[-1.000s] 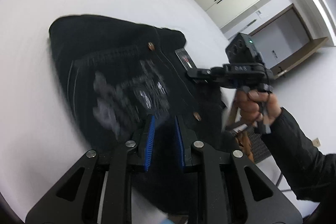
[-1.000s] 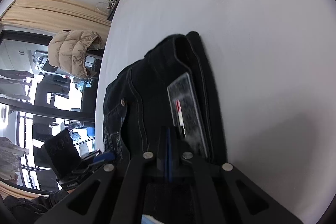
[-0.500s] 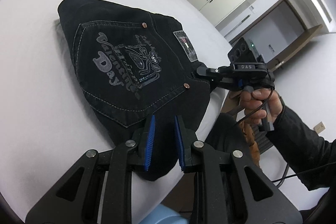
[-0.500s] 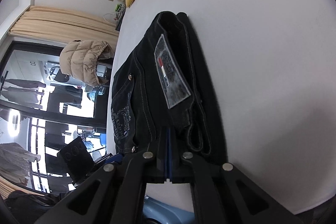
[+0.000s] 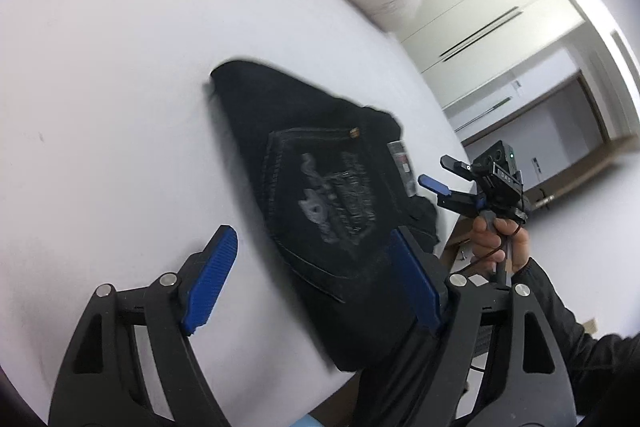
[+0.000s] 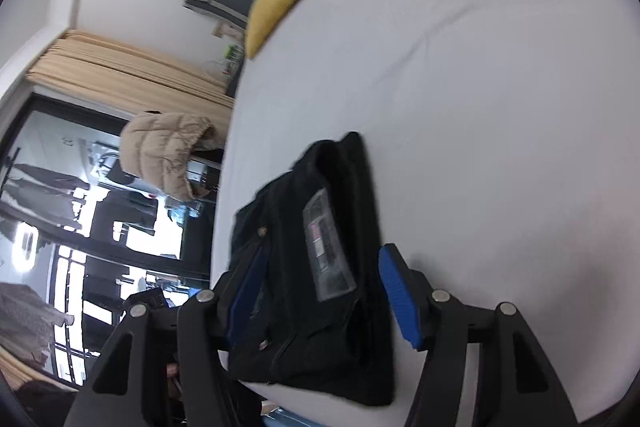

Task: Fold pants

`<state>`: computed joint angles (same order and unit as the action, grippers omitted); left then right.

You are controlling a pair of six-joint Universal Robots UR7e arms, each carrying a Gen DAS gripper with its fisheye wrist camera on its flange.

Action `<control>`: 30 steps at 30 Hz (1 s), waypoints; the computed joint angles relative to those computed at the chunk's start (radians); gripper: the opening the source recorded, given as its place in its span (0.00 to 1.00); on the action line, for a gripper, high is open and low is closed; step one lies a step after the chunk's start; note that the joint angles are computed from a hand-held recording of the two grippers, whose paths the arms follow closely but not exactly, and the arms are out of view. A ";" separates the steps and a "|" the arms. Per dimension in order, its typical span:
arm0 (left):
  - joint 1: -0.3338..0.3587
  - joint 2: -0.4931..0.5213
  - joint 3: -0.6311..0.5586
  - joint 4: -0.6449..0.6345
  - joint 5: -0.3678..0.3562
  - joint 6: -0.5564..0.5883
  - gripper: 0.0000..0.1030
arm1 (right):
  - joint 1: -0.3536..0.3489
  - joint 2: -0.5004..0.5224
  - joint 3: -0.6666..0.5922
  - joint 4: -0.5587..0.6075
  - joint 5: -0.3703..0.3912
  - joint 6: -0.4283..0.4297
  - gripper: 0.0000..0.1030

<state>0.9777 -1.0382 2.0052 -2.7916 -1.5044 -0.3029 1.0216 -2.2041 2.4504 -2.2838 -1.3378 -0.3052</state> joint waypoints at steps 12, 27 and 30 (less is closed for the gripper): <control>0.050 0.177 -0.202 0.172 -0.149 -0.089 0.61 | 0.135 0.263 -0.065 -0.032 -0.171 0.075 0.51; 0.040 0.166 -0.205 0.114 -0.125 -0.086 0.22 | 0.457 0.375 -0.096 -0.216 -0.403 0.263 0.19; 0.035 0.170 -0.200 0.092 -0.078 -0.070 0.22 | 0.489 0.467 -0.136 -0.282 -0.399 0.287 0.19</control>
